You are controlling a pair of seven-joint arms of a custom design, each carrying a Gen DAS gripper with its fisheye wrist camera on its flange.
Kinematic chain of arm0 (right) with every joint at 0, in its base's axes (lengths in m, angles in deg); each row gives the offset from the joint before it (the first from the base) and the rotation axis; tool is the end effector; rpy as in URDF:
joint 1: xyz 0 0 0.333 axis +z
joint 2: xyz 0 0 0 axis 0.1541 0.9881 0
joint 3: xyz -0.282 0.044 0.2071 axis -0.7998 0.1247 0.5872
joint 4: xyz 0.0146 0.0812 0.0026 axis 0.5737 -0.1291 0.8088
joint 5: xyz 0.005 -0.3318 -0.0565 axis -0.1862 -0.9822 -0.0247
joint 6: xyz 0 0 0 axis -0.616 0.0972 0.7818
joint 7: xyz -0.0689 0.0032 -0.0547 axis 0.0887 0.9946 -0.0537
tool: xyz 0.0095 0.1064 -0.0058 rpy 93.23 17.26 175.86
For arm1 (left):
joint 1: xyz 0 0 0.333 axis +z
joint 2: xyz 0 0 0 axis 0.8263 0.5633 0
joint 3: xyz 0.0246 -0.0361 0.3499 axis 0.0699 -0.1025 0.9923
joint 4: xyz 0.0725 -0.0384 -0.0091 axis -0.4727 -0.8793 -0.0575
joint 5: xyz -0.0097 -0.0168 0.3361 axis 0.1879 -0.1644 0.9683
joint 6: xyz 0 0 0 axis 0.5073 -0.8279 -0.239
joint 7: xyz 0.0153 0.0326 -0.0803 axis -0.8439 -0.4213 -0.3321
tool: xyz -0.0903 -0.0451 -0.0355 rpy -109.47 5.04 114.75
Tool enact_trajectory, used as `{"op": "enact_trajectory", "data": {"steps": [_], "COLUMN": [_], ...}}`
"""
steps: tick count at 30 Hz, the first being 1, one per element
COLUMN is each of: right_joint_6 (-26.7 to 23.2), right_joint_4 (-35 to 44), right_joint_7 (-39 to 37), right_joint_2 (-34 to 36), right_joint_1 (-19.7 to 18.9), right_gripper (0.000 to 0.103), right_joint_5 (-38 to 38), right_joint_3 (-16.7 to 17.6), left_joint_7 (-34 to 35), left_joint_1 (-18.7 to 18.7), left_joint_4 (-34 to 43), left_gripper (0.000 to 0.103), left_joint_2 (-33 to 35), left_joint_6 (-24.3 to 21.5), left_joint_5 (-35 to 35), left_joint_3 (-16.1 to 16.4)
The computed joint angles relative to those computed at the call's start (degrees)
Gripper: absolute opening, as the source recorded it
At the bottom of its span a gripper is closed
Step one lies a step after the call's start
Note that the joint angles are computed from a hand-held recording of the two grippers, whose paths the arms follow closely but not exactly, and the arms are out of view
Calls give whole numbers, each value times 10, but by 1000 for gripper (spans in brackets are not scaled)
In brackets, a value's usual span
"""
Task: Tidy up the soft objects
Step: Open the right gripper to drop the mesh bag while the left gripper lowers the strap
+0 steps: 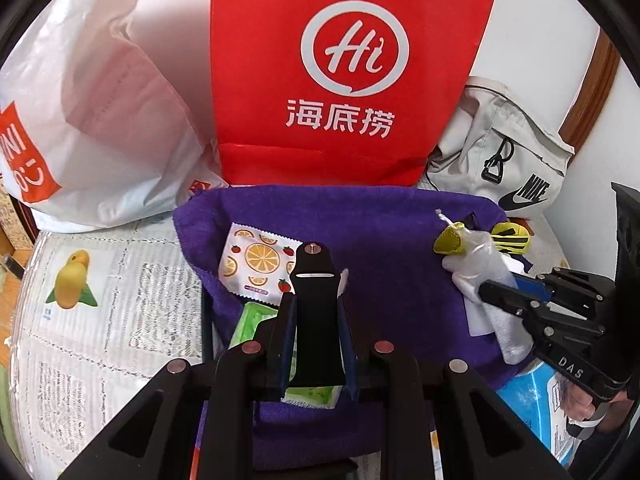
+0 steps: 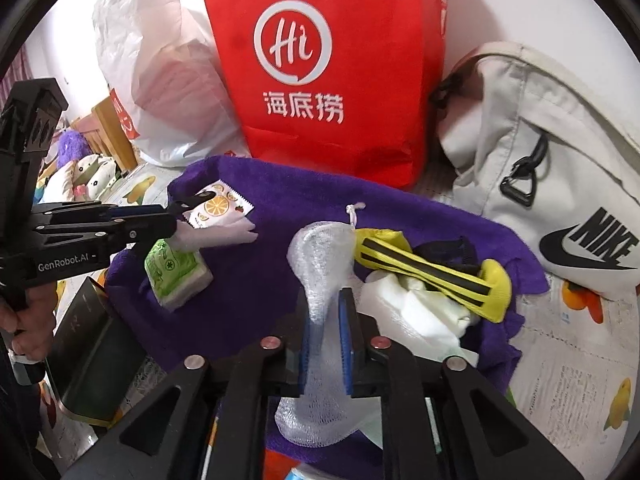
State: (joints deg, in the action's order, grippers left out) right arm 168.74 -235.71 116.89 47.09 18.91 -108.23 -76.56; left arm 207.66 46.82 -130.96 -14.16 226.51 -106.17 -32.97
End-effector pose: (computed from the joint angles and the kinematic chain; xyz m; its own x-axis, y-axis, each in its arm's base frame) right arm 0.3920 0.2025 0.4542 0.1429 -0.9849 -0.0975 -0.8001 -0.0570 -0.5971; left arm 0.4506 -0.0800 0.4759 -0.4116 -0.8982 0.1544 -0.7745 0.2555 -0.5787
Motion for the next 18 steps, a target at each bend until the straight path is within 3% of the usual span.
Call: {"op": "enact_trajectory", "data": {"steps": [2,6,11,14,15,17,18], "right_joint_6": [-3,0,4,-1,-1,0,-5], "right_joint_4": [2,7,7,6,4,-2,-4], "right_joint_7": [-15,10,52,66,70,69,73], "right_joint_2": [3,6,0,-6,-9,-17,-25], "right_joint_1": [9,-3,-12,-13,-14,-12,-14], "right_gripper": [20,44,53,54,54,54,54], "right_joint_5": [15,-11,-52,-63,-66,-61,-60], "right_joint_3": [-5,4,9,12,12,12,16], "left_joint_7": [0,8,0,0,-4,-21,-29], "left_joint_1": [0,1,7,8,8,10,10], "left_joint_4": [2,6,7,4,2,-4,-7], "left_gripper": [20,20,21,21,23,38,39], "left_joint_2": [3,9,11,6,4,-1,-5], "left_joint_6": [-5,-12,-9,-6,-4,6,12], "left_joint_5": [0,-9,-5,-1,5,26,35], "left_joint_3": [0,-1,-6,-5,-6,-8,-8]}}
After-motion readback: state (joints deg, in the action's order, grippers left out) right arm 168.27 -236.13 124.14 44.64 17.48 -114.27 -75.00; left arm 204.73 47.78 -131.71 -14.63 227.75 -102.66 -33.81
